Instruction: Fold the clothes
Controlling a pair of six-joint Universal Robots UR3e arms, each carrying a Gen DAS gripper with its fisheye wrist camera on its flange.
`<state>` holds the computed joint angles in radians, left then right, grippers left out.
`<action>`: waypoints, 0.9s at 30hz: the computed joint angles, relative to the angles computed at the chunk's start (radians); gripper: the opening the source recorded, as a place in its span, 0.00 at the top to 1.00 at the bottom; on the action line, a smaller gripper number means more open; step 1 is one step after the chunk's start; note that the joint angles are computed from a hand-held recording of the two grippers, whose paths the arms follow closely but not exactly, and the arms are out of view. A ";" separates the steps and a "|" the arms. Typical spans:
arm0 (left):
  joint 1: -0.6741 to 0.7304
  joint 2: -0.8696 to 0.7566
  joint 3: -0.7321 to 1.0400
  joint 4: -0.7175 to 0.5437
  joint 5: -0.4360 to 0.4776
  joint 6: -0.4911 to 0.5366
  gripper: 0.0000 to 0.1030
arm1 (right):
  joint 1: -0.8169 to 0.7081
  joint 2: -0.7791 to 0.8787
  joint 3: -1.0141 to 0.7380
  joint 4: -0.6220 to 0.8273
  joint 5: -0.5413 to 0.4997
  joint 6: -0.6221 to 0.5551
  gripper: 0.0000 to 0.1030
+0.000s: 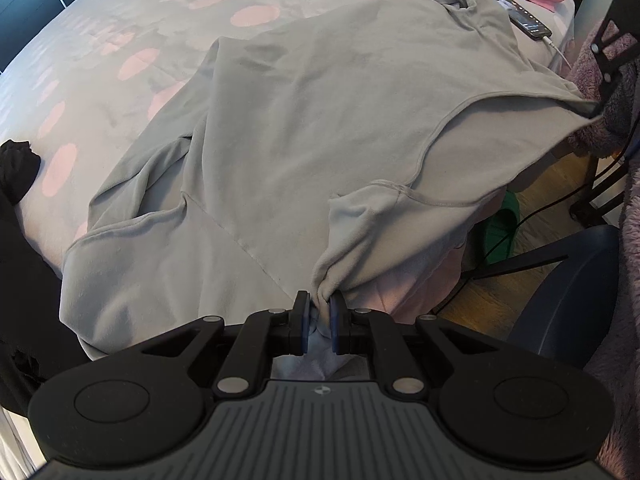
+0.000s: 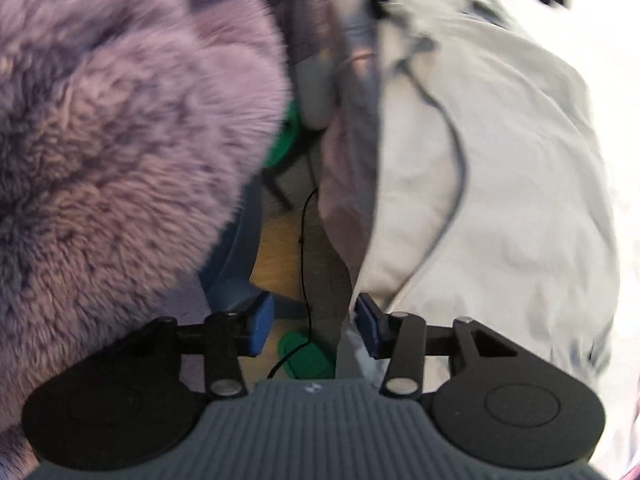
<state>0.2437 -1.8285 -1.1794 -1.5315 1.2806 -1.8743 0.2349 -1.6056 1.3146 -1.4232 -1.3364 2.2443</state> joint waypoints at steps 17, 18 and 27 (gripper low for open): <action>-0.014 -0.010 0.016 0.008 0.013 -0.032 0.92 | 0.133 -0.175 0.428 -0.496 -0.224 0.111 0.55; -0.012 -0.006 0.011 0.010 0.012 -0.033 0.92 | 0.151 -0.201 0.488 -0.559 -0.260 0.094 0.55; 0.005 0.004 0.000 0.009 -0.008 -0.027 0.92 | 0.195 -0.256 0.625 -0.660 -0.350 0.004 0.47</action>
<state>0.2484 -1.8249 -1.1792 -1.5222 1.2724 -1.9010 0.4296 -1.8613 1.9398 -2.0831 -1.6868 2.2487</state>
